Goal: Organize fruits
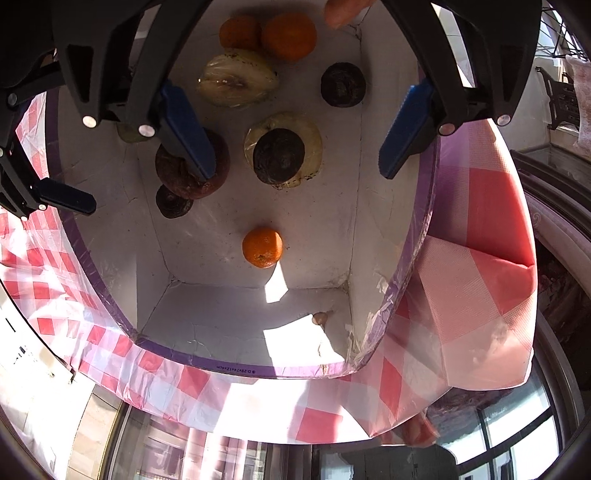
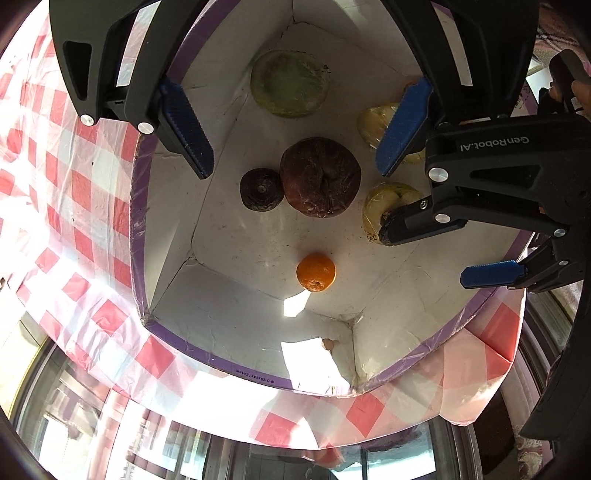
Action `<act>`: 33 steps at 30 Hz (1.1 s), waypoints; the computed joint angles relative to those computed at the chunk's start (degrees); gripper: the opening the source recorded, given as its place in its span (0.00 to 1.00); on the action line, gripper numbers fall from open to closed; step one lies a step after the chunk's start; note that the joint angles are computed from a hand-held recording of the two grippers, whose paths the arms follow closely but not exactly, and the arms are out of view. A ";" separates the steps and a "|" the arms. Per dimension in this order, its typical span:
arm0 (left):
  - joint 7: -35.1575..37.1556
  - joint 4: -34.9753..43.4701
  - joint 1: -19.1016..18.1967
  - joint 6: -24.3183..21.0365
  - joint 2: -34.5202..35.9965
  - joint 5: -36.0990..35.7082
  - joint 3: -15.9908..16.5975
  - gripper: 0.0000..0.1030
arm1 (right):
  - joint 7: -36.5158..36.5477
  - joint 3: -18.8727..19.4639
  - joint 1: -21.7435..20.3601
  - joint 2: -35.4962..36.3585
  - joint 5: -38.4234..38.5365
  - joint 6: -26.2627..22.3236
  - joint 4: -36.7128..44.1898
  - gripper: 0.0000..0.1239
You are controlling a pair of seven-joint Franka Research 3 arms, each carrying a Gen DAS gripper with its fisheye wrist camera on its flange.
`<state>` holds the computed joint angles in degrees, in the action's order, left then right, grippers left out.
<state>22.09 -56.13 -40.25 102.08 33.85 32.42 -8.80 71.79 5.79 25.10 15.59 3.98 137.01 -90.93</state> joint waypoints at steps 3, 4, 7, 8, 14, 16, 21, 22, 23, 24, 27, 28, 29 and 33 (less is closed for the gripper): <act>1.47 3.66 -1.92 -3.79 1.66 2.47 1.10 0.91 | -0.51 0.11 0.11 0.00 -0.22 -1.39 0.03 0.70; 1.85 5.22 -2.65 -5.50 2.40 3.25 1.58 0.93 | -0.83 0.26 0.03 0.01 0.23 -2.01 0.14 0.70; 1.86 5.04 -2.66 -5.77 2.04 2.93 1.66 0.95 | -2.52 0.91 -0.68 0.24 3.23 -4.18 0.87 0.70; 1.38 4.10 -2.05 -4.92 1.48 1.96 1.24 0.95 | -2.63 0.92 -0.69 0.25 3.63 -4.62 0.96 0.70; 2.10 1.04 -0.60 -1.05 0.20 0.07 -0.23 0.95 | -0.70 0.19 -0.39 0.52 3.09 -5.78 1.42 0.70; 3.22 1.72 -0.80 -1.32 0.79 0.07 -0.24 0.95 | -0.61 0.14 -0.39 0.50 2.76 -5.51 1.38 0.70; 6.27 4.92 -1.58 -3.19 2.83 -0.12 0.28 0.95 | -0.14 0.00 -0.07 0.61 1.36 -5.39 1.46 0.70; 6.91 6.07 -1.86 -4.14 3.48 -0.15 0.48 0.95 | -0.01 0.01 -0.05 0.72 1.30 -5.38 1.57 0.70; 7.47 7.17 -2.09 -4.94 4.11 -0.25 0.68 0.95 | -0.16 0.05 -0.12 0.67 1.39 -5.38 1.51 0.70; 7.93 7.69 -2.18 -5.32 4.42 -0.43 0.84 0.95 | -0.19 0.04 -0.16 0.75 1.40 -5.39 1.58 0.70; 8.26 7.38 -2.08 -5.01 4.25 -1.08 1.03 0.95 | -0.02 -0.01 -0.05 0.83 0.98 -5.41 1.67 0.70; 8.22 6.90 -1.91 -4.76 3.98 -1.34 0.99 0.95 | 0.00 -0.01 -0.04 0.82 0.92 -5.38 1.63 0.70; 8.18 6.83 -1.85 -4.73 3.94 -1.53 0.97 0.95 | 0.00 0.00 -0.05 0.82 0.91 -5.38 1.63 0.70; 8.23 6.90 -1.73 -4.63 4.00 -1.92 0.95 0.95 | -0.06 0.03 -0.09 0.82 0.96 -5.35 1.61 0.70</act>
